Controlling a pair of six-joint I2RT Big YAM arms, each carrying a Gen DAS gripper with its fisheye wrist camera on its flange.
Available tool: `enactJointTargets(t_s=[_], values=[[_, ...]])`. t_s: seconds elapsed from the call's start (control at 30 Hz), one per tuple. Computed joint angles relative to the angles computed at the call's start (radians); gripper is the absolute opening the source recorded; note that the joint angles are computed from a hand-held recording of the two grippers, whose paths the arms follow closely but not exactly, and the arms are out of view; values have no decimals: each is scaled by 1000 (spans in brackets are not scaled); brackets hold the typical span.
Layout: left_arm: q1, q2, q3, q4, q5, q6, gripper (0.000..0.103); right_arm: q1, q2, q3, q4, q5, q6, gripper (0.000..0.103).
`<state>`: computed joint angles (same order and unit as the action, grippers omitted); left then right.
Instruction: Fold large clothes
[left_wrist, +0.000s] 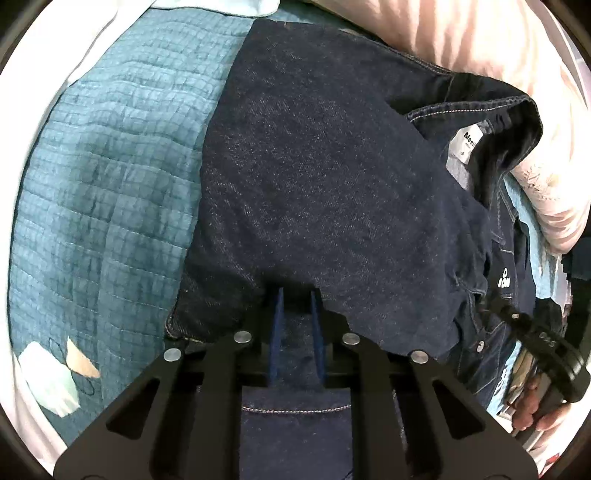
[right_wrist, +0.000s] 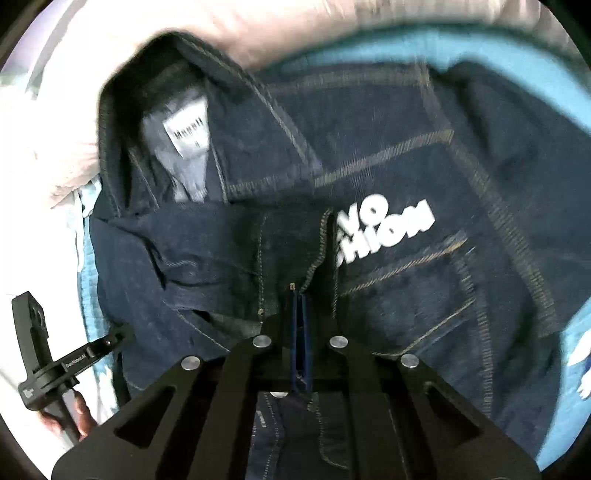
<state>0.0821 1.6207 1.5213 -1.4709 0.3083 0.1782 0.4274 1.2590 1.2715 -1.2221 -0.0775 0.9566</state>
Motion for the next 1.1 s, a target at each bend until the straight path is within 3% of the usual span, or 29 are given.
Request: enactJointTargets(t_s=[0.13, 0.23, 0.33, 0.67, 0.8, 0.97, 1.03, 1.1], values=[[-15, -7, -3, 12, -12, -24, 15, -21, -27, 60, -17, 49, -46, 2], [-21, -17, -15, 23, -9, -47, 15, -53, -8, 98, -35, 6, -63, 3], [-20, -23, -24, 26, -2, -50, 15, -36, 21, 110, -77, 44, -96, 2], [24, -17, -47, 39, 41, -18, 15, -41, 74, 18, -91, -2, -74, 4], [20, -6, -26, 20, 19, -5, 15, -28, 98, 76, -163, 10, -97, 14], [13, -11, 19, -38, 8, 24, 15, 22, 41, 105, -153, 129, -30, 24], [14, -23, 42, -52, 23, 51, 15, 51, 16, 117, -114, 158, -13, 22], [8, -41, 64, -50, 32, 75, 13, 75, 17, 135, -58, 131, -36, 14]])
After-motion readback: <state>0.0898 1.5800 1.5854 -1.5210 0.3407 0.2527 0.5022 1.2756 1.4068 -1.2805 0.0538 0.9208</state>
